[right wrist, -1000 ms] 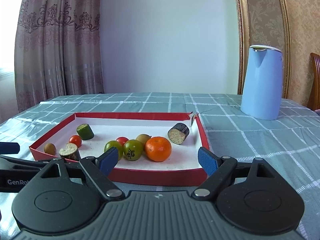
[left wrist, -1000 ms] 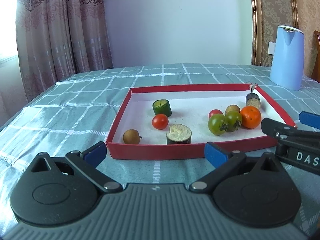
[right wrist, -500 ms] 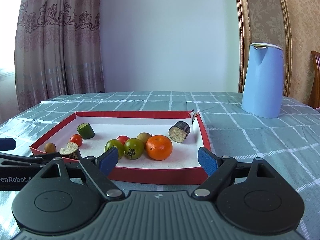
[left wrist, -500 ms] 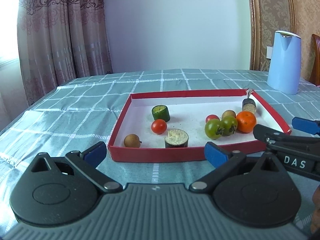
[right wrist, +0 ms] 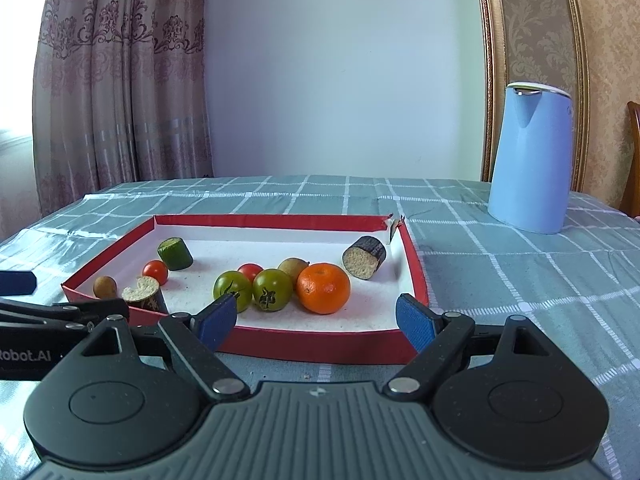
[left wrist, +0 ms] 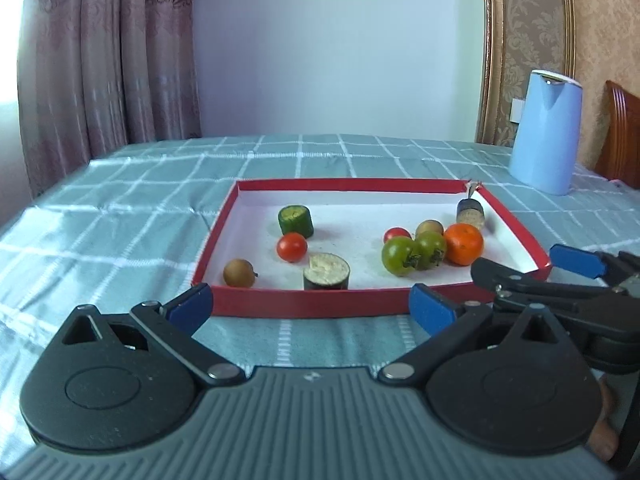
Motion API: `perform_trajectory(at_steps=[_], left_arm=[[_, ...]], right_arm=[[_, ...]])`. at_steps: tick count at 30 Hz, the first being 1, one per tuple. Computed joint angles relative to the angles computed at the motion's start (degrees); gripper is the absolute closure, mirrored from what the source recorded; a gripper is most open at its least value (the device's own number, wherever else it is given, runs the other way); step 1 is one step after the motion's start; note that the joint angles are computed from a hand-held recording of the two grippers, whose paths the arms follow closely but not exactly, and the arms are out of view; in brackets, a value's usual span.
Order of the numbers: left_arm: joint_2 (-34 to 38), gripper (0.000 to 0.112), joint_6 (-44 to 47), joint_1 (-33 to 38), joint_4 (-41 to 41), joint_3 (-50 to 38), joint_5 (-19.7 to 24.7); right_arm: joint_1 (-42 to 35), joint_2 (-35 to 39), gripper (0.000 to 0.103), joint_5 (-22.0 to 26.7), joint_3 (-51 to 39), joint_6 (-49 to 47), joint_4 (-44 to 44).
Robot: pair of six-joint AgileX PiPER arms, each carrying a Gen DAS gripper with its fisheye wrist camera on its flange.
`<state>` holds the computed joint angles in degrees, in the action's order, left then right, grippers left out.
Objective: Organize fruits
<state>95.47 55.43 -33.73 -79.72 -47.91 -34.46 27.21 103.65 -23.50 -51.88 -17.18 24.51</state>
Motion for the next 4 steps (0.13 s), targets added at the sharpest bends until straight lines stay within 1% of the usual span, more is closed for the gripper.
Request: perform_trajectory(at_steps=[4], left_arm=[[1.8, 0.009, 1.0, -1.6, -0.7, -0.3, -4.2]], right_arm=[[0.0, 0.0, 0.016, 1.9, -0.5, -1.2, 1.0]])
